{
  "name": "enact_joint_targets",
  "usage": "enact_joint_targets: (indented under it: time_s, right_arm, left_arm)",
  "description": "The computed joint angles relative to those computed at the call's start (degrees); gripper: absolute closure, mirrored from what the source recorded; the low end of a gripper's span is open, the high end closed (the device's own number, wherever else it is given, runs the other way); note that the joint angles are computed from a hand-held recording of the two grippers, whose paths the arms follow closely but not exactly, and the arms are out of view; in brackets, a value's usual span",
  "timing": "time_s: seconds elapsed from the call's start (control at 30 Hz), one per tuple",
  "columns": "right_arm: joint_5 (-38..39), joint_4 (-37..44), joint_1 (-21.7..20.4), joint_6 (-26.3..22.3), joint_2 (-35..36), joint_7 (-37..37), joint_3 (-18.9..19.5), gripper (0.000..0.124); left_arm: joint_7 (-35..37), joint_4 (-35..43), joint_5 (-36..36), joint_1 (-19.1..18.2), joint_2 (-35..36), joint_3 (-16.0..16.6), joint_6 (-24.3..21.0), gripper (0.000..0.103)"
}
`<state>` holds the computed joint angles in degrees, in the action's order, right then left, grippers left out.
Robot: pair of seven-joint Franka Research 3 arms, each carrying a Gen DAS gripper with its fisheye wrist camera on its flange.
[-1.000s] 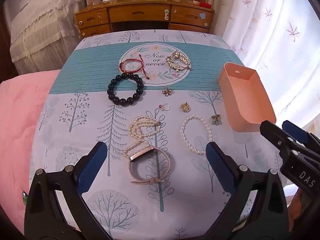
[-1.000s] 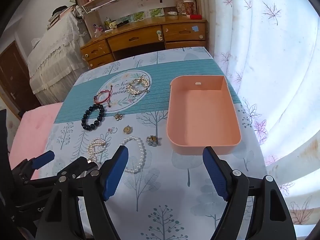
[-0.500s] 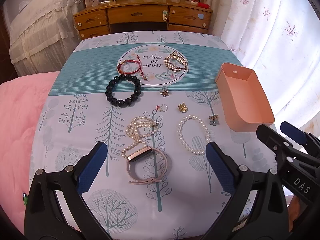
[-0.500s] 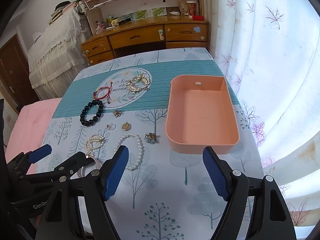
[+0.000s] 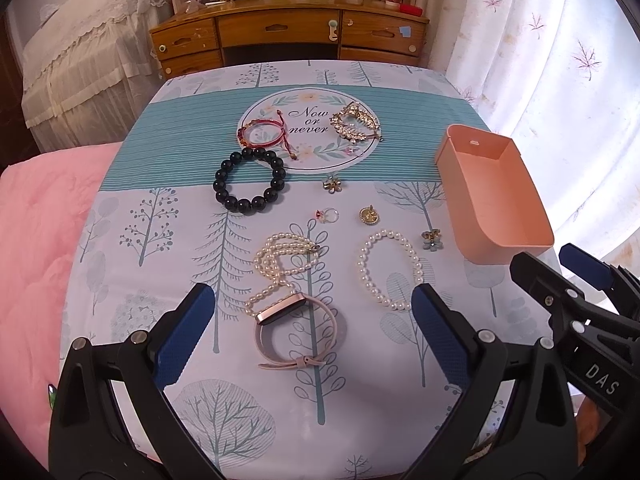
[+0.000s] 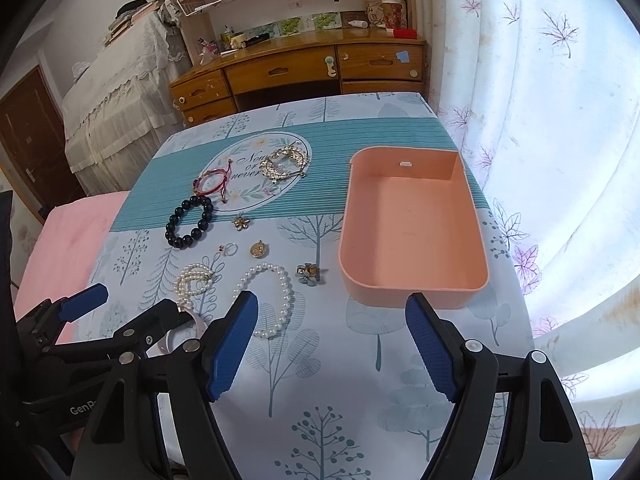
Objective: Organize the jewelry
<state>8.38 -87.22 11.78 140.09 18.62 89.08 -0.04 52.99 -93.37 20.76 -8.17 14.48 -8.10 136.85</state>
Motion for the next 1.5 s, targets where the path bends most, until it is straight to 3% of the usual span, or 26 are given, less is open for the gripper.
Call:
enact_joint_targets:
  time_s: [0.73, 1.5]
  right_arm:
    - [0.24, 1.60, 0.48, -0.57, 1.42, -0.68, 0.20, 0.048]
    - [1.80, 2.34, 0.56, -3.00, 2.12, -1.95, 0.86, 0.063]
  left_arm:
    - [-0.53, -0.18, 0.60, 0.25, 0.07, 0.22, -0.22, 0.005]
    - [-0.14, -1.20, -0.34, 0.62, -0.36, 0.13, -0.31, 0.005]
